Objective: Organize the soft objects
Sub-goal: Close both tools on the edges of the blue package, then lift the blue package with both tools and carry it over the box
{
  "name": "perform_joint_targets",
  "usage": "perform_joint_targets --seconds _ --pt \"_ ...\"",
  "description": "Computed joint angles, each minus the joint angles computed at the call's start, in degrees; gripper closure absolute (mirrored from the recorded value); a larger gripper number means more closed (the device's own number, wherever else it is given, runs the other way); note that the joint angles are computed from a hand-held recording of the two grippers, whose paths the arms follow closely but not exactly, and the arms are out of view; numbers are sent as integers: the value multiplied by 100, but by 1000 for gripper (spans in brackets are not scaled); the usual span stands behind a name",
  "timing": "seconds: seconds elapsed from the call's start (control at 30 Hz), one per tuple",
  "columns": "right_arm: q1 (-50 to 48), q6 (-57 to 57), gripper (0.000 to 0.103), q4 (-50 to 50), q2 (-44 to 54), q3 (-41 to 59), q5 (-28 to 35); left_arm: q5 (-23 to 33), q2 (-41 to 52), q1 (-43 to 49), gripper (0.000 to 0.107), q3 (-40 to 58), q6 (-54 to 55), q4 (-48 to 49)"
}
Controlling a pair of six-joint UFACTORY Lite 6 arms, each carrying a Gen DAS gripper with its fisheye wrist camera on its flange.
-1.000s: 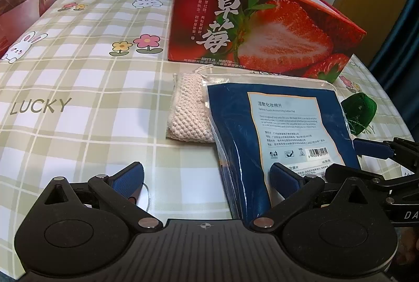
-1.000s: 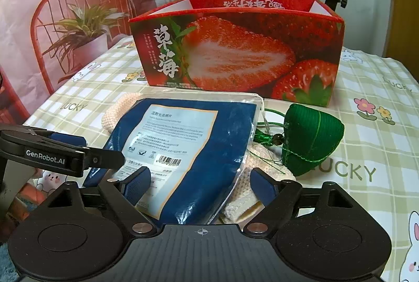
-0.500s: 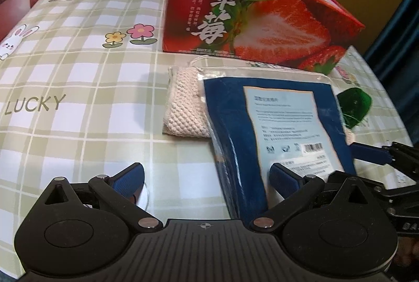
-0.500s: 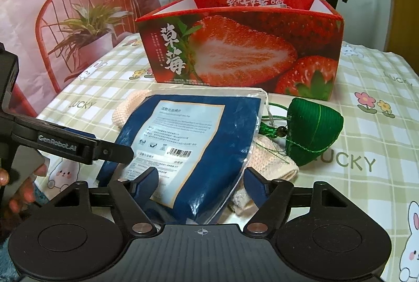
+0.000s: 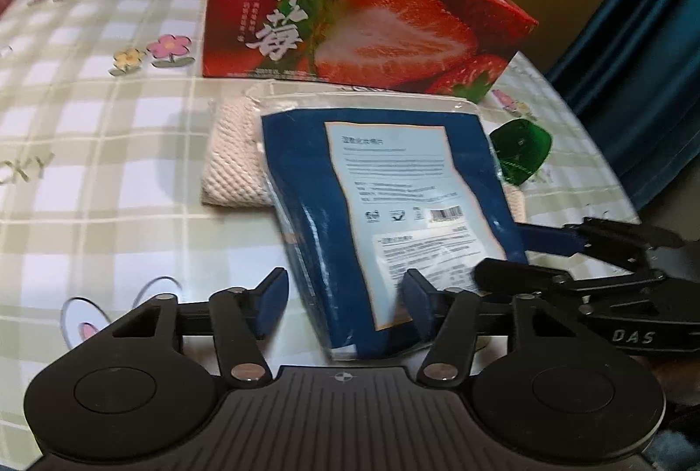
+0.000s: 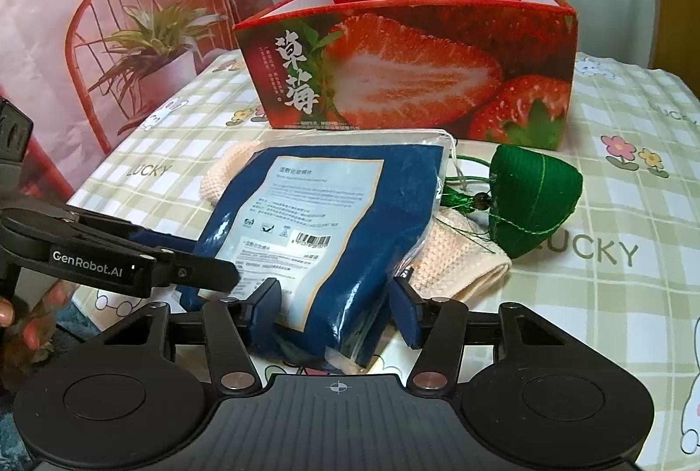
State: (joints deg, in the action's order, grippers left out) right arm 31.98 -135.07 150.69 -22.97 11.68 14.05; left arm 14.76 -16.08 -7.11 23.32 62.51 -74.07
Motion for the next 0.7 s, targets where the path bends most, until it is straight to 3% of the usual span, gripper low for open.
perform_joint_targets --seconds 0.27,0.5,0.7 --pt "-49 323 61 -381 315 195 187 151 178 -62 53 100 957 -896" --pt "-161 295 61 -396 -225 215 79 22 -445 -196 53 199 -187 206" --pt "-418 761 61 -1222 -474 587 -32 -20 -754 -276 51 658 -1483 1413"
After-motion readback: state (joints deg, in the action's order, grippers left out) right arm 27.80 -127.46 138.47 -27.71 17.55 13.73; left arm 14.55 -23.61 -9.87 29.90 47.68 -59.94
